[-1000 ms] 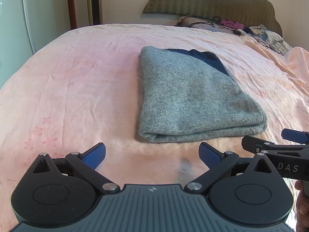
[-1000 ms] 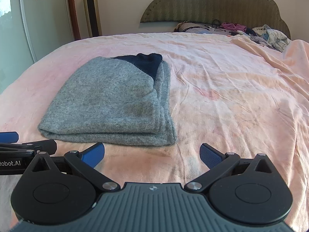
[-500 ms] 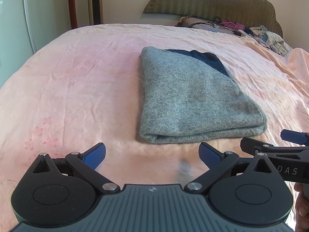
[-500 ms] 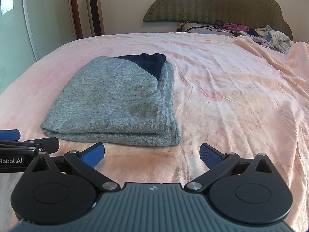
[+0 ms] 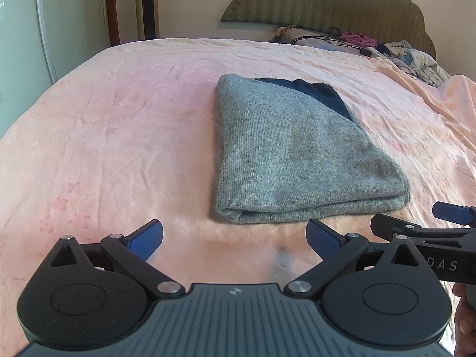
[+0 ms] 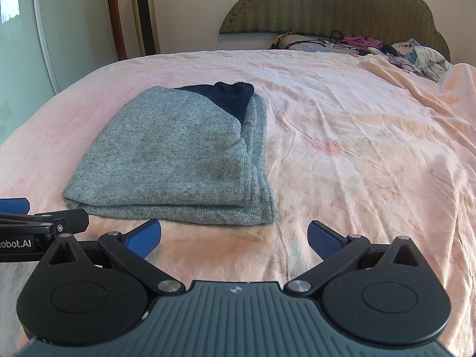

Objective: Fold small clothes

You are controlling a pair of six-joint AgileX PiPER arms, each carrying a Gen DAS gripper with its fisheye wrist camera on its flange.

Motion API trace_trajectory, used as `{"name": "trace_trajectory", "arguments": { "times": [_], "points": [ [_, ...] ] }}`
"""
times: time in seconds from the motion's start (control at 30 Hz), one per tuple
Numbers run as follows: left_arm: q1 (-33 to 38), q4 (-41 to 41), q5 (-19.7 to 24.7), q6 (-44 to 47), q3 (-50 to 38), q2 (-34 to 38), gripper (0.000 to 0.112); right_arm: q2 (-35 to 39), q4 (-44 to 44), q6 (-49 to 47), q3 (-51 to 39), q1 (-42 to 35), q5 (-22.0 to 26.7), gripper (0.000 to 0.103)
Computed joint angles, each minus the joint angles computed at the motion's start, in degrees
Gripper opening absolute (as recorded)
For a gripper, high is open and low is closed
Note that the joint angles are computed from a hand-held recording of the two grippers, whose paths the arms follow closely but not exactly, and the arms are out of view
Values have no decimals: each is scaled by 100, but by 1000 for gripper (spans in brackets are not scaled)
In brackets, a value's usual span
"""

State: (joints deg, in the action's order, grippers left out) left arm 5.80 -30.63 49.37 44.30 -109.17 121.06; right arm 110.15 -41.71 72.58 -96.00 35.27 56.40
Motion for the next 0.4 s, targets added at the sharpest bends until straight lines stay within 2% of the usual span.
{"name": "trace_trajectory", "arguments": {
  "times": [0.1, 0.17, 0.23, 0.33, 0.4],
  "points": [
    [13, -116, -65, 156, 103, -53, 103, 0, -1, -7, -3, 6, 24, 103],
    [54, -373, -260, 419, 362, -181, 103, -11, -2, 1, 11, 9, 19, 103],
    [165, -765, -153, 648, 429, -212, 103, -1, 2, 8, 7, 7, 16, 103],
    [174, -684, 50, 457, 230, -129, 101, 1, 12, 26, 24, 3, -1, 103],
    [158, -640, -8, 430, 242, -127, 101, 4, 33, 38, 40, -1, -13, 103]
  ]
}}
